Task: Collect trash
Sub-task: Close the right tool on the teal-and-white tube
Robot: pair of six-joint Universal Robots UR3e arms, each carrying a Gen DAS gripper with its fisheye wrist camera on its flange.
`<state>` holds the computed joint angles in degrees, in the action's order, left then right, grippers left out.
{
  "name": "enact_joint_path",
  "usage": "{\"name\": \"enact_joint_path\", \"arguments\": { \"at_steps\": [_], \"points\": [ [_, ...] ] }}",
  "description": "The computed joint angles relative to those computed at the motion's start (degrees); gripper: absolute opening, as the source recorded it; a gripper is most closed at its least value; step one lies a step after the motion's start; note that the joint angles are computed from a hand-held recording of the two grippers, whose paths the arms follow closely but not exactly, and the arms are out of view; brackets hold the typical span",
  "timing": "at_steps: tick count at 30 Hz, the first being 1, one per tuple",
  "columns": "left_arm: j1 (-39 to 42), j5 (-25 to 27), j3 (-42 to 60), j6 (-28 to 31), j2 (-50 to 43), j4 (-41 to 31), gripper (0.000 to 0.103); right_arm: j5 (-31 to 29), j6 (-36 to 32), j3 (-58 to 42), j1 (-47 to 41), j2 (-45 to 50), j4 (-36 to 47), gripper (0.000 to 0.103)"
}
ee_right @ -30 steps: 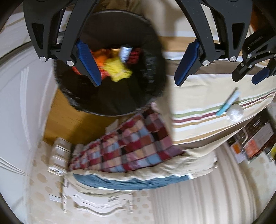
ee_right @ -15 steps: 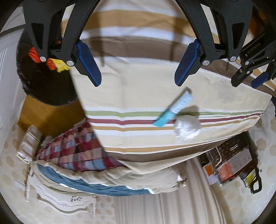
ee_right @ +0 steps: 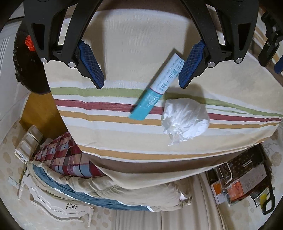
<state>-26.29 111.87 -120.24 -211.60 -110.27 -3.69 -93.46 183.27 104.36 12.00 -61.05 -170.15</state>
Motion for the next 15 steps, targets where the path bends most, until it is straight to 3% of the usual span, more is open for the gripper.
{"name": "enact_joint_path", "arguments": {
  "at_steps": [2,15],
  "points": [
    [0.03,-0.09,0.75,0.65,-0.54,0.02,0.086,0.61,0.22,0.31,-0.55,-0.18,-0.11,0.083],
    [-1.14,-0.49,9.07,2.97,-5.59,-3.03,0.086,2.83,-3.33,-1.66,-2.71,1.09,-1.2,0.021]
  ]
}}
